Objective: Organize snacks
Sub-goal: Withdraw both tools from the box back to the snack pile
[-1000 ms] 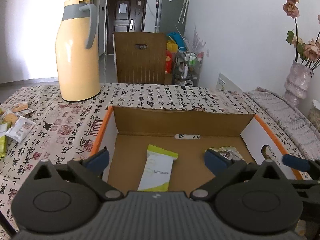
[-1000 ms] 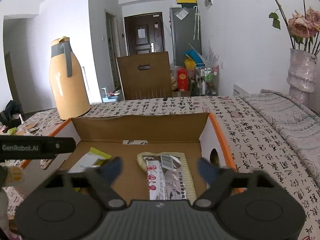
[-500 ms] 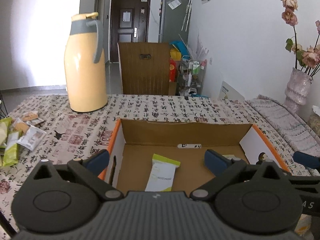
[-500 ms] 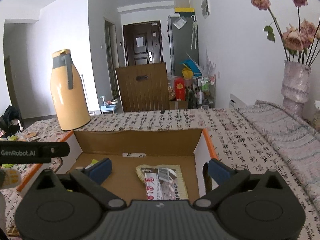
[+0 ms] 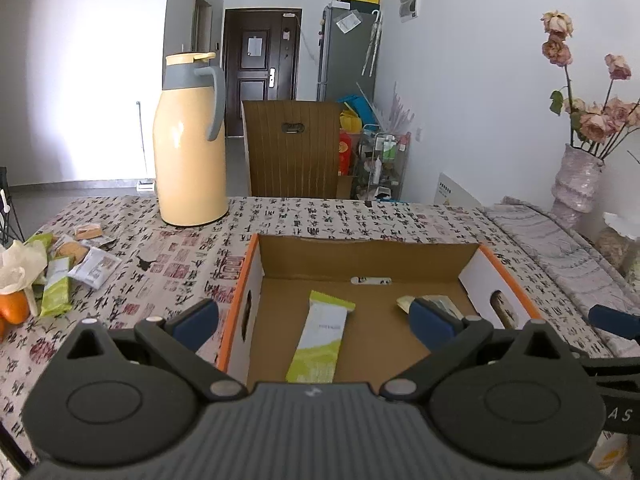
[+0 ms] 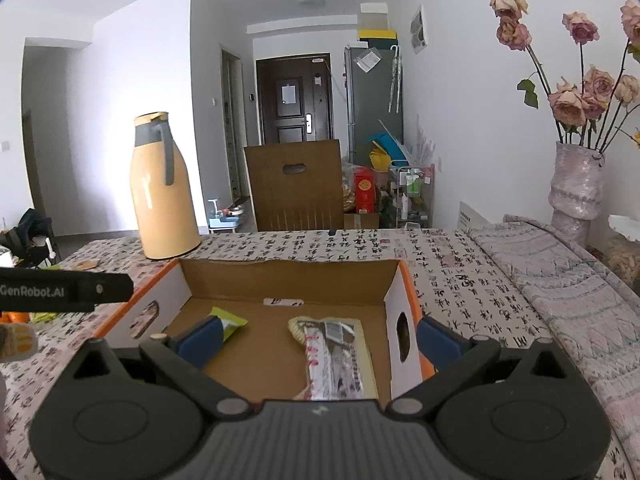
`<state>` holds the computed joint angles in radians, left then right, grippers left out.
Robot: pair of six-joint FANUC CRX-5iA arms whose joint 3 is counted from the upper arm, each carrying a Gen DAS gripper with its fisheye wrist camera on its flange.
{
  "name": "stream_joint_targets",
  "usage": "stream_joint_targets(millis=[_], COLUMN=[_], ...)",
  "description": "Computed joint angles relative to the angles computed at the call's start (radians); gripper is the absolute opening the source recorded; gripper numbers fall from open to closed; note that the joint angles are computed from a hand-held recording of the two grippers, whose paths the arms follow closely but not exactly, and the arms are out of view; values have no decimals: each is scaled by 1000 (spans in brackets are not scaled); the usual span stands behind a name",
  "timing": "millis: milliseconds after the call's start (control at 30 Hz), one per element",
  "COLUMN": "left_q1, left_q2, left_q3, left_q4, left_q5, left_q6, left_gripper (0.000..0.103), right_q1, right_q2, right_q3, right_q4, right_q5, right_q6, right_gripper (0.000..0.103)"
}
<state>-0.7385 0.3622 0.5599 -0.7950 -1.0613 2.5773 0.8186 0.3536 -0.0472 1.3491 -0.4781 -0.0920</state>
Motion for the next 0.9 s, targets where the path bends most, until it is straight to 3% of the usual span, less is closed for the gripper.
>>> stream_joint_targets(millis=[567,900], left_q1=[-114,-156], left_q2=[-132,-163], left_q3=[-211,-290], left_q4=[-81,-110], left_q5=[10,13], left_q6=[191,230], left_gripper=[103,103], right_q1=[63,94], right_q2=[-157,-212], right_q3=[-237,-336], right_q4=[53,47], right_q5=[-21,-40], right_q6=[-123,-156], right_gripper=[103,103])
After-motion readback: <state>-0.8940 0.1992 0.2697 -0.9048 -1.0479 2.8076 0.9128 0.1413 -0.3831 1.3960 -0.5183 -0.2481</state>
